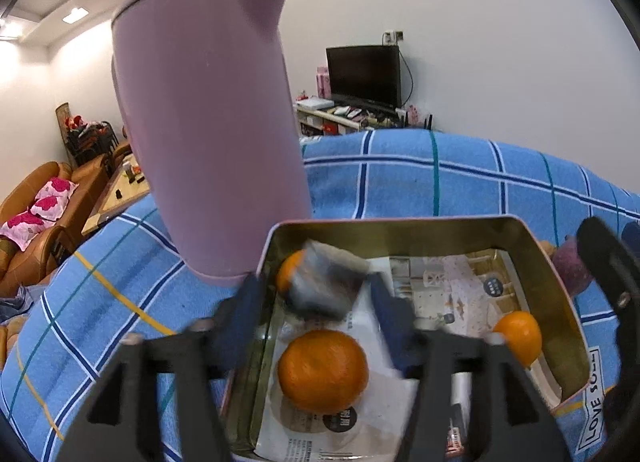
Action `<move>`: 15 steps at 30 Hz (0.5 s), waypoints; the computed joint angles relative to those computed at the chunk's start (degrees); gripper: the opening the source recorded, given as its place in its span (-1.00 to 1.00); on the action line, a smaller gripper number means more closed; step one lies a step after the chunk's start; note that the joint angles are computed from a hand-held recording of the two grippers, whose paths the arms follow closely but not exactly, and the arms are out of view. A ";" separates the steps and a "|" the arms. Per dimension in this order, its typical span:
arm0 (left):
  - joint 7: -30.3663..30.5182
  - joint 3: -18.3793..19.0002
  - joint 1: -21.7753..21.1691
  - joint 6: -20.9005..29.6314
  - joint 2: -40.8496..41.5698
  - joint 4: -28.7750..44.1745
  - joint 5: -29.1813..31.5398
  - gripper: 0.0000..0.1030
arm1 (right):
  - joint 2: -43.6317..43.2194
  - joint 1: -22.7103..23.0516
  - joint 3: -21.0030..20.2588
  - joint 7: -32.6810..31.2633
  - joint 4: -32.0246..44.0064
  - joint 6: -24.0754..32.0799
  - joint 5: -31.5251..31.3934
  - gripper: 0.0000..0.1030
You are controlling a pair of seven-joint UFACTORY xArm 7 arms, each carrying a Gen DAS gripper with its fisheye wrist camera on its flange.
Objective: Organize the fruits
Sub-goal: 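Open the right tool to drop the orange while the left tool releases the root slice into the tin, then withdraw both open tools from the tin back over the bed cover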
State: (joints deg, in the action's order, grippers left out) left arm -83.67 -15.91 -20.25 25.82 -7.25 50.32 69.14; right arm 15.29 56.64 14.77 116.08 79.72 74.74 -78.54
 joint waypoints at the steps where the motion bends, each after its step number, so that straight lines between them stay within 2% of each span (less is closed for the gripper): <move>1: -1.43 -0.13 0.10 -0.08 -0.39 -0.18 1.25 0.57 | 0.14 0.13 0.03 -0.45 0.21 0.53 0.13 0.40; 3: -5.51 -0.36 0.54 -1.11 -1.42 -0.64 5.07 0.71 | 0.57 0.69 0.06 -1.18 0.81 2.10 0.32 0.45; 4: -6.93 -0.51 0.68 -1.20 -1.76 -0.73 6.46 0.87 | 0.65 1.09 0.08 -1.28 0.92 3.01 0.23 0.45; 6: -10.16 -1.26 0.68 0.78 -2.27 -0.88 9.36 0.99 | 0.84 1.95 0.09 -1.37 1.13 5.19 -0.21 0.47; 10: -12.70 -1.26 0.19 1.44 -2.71 -1.13 12.06 1.00 | 1.37 3.09 0.03 -2.23 2.01 9.90 0.87 0.49; 15: -13.69 -1.47 -0.74 3.47 -2.47 -1.19 13.08 1.00 | 0.74 3.44 0.32 -0.84 1.46 12.16 2.08 0.49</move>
State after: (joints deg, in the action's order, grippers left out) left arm -97.36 -17.38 -20.99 29.29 -9.72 49.14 82.22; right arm 16.03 60.08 15.09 115.24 81.18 86.90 -76.46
